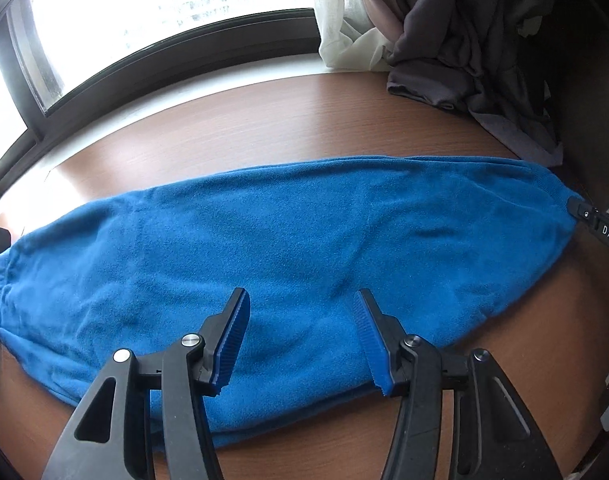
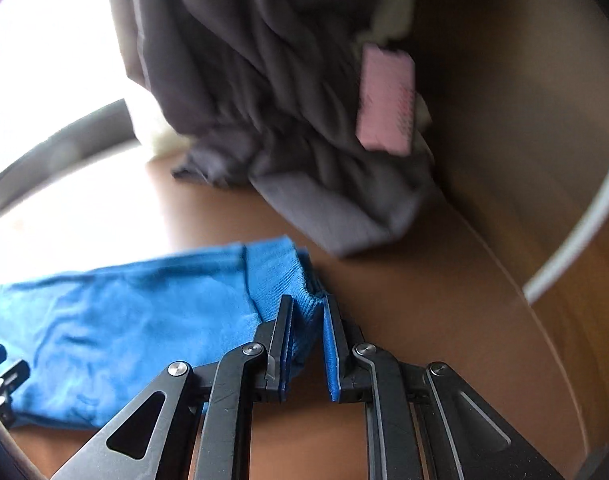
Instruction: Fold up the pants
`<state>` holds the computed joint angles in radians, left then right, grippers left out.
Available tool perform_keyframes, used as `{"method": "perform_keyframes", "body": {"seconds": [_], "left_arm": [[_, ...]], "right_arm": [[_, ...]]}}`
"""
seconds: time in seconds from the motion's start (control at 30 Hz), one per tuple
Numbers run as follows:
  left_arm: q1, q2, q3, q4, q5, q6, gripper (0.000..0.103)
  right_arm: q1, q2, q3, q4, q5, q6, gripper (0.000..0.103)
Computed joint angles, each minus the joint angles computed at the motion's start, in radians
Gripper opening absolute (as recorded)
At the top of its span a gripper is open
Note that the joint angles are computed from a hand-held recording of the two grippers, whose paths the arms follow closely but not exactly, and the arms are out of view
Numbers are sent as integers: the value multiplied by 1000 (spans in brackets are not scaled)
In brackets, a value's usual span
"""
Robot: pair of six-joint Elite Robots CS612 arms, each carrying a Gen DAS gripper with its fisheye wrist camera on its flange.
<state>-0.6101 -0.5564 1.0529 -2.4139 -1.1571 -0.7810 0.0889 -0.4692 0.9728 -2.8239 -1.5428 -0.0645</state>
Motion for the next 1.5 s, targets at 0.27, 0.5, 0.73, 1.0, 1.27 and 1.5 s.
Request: {"method": "perform_keyframes", "body": {"seconds": [0.27, 0.5, 0.73, 1.0, 1.27, 1.5], "left_arm": [[-17, -19, 36, -22, -28, 32, 54], [-26, -56, 96, -67, 9, 29, 59], [-33, -75, 128, -98, 47, 69, 63], [-51, -26, 38, -155, 78, 224, 63], [-59, 31, -79, -109, 67, 308, 63], [-55, 50, -118, -42, 56, 275, 63]], "right_arm": [[1, -40, 103, -37, -109, 21, 15], [15, -47, 135, -92, -185, 18, 27], [12, -88, 217, -187, -162, 88, 58], [-38, -107, 265, -236, 59, 219, 59], [-81, -61, 202, -174, 225, 464, 56], [-86, -32, 159, -126, 293, 483, 44]]}}
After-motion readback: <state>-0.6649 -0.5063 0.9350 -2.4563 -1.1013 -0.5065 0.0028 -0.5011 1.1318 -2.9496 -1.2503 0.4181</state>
